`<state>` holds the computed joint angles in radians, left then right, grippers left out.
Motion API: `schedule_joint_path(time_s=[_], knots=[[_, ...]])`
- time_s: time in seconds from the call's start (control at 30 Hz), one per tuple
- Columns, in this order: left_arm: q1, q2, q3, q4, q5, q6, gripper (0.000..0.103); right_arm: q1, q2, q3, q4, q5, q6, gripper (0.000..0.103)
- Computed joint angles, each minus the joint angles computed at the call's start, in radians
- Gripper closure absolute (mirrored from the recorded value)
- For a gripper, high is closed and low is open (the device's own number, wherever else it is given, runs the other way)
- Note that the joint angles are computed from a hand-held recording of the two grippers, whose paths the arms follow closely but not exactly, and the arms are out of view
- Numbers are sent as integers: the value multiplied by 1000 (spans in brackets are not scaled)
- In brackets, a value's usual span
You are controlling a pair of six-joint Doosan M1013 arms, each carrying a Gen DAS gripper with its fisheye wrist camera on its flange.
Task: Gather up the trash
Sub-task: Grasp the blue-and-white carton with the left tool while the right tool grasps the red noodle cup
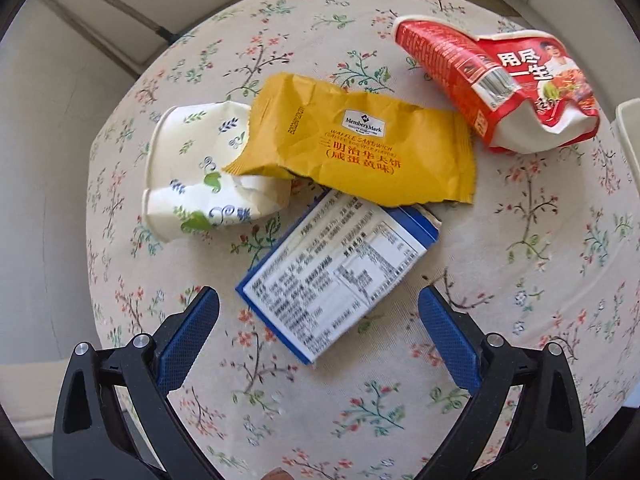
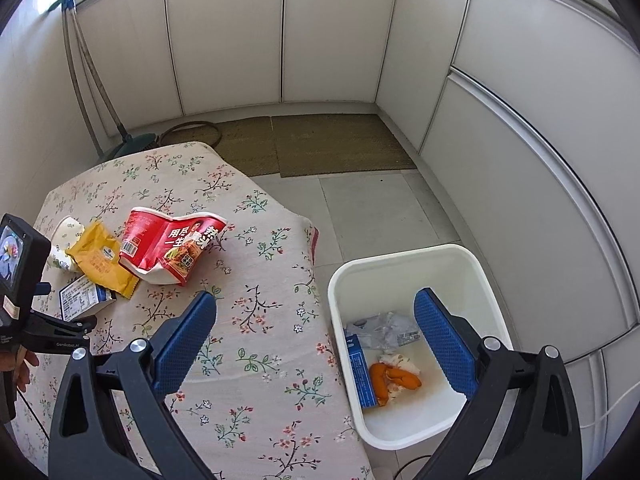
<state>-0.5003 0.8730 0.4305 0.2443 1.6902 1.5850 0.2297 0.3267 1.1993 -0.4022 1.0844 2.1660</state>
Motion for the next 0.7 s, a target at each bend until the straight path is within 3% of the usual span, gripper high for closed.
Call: schedule_joint_path(time_s=[0.2, 0.23, 0.27, 0.37, 0.57, 0.7], knots=[[7, 53, -88, -16, 45, 56, 9, 1, 21, -22, 19, 13, -24, 7], [7, 47, -76, -27, 36, 65, 18, 0, 24, -26, 28, 15, -29, 7], [7, 34, -56, -48, 17, 68, 32, -1, 28, -30, 38, 18, -33, 7], [-3, -16, 29, -42, -36, 79, 44, -7, 40, -41, 69, 27, -39, 7], [-3, -138, 226, -100, -137, -31, 47, -24, 65, -63, 155, 43, -30, 7], [17, -231, 345, -208, -189, -161, 48, -48, 79, -68, 308, -13, -13, 7]])
